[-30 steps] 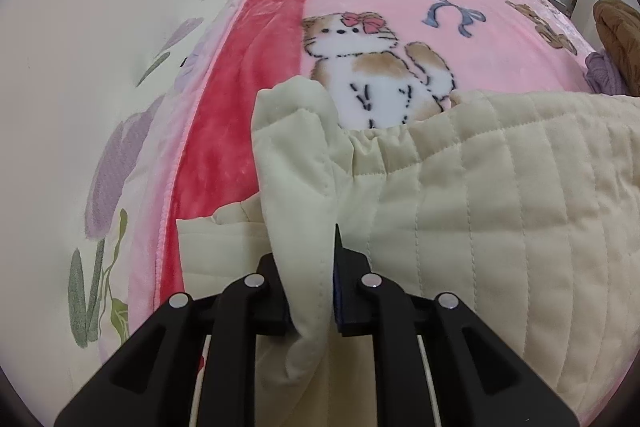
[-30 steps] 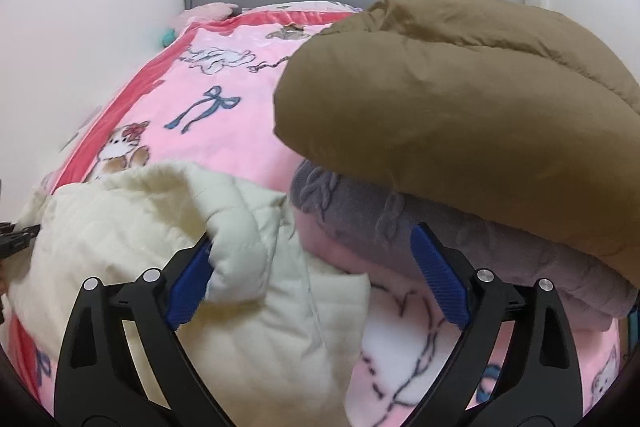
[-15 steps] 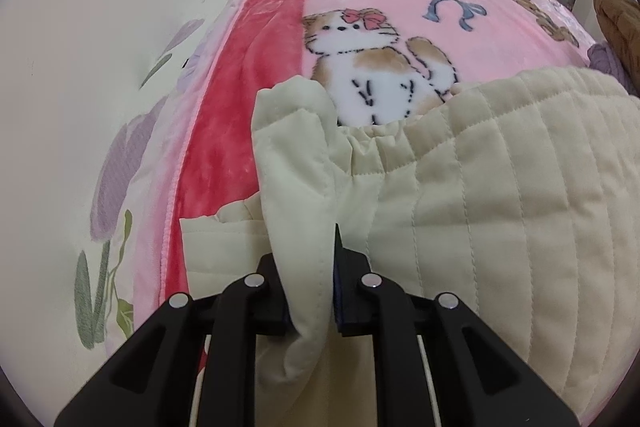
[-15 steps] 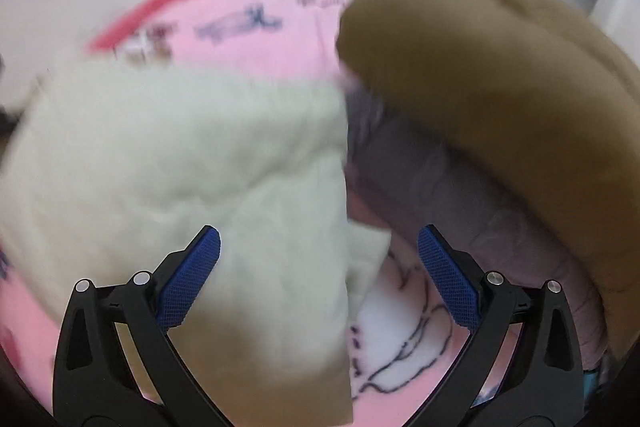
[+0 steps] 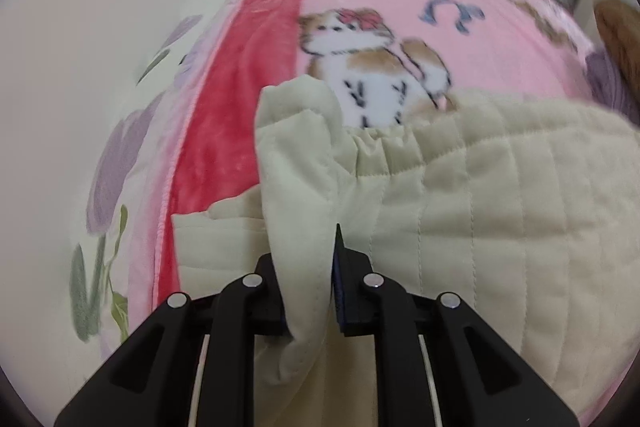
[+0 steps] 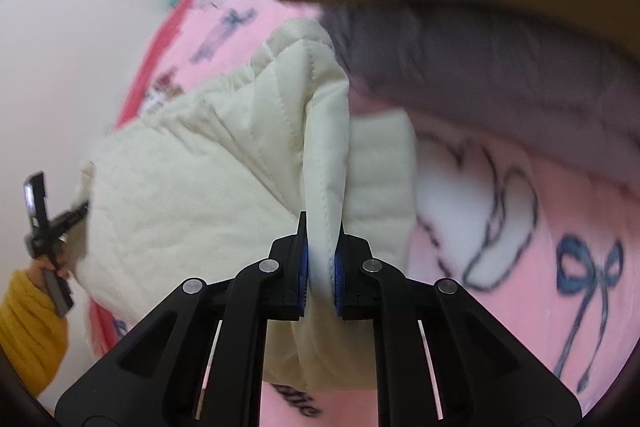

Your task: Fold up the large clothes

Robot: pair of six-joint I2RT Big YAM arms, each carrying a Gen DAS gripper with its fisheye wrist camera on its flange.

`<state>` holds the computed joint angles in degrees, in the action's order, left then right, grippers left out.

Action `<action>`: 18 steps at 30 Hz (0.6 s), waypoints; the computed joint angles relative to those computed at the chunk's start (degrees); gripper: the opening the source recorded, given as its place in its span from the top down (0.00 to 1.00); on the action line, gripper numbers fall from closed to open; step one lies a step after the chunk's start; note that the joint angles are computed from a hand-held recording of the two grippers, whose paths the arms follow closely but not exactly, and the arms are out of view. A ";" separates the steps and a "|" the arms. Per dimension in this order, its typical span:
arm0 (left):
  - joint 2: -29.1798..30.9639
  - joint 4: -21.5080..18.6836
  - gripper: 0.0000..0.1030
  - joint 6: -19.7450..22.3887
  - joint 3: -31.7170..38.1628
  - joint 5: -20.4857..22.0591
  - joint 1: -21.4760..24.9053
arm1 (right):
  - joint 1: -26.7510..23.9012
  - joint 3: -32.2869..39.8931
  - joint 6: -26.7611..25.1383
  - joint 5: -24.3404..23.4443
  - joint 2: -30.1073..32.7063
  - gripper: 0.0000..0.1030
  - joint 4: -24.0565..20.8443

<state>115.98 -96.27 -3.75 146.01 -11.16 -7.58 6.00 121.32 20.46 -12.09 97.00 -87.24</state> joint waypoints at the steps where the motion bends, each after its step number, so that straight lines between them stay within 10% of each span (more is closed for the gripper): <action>1: 0.09 0.15 0.85 1.71 -0.40 -2.27 -0.85 | -0.03 -1.53 0.95 0.03 -0.23 0.90 0.96; 18: -6.55 11.14 0.77 5.32 -14.63 -3.27 -2.40 | 1.38 -11.26 8.39 3.92 -2.06 0.83 5.27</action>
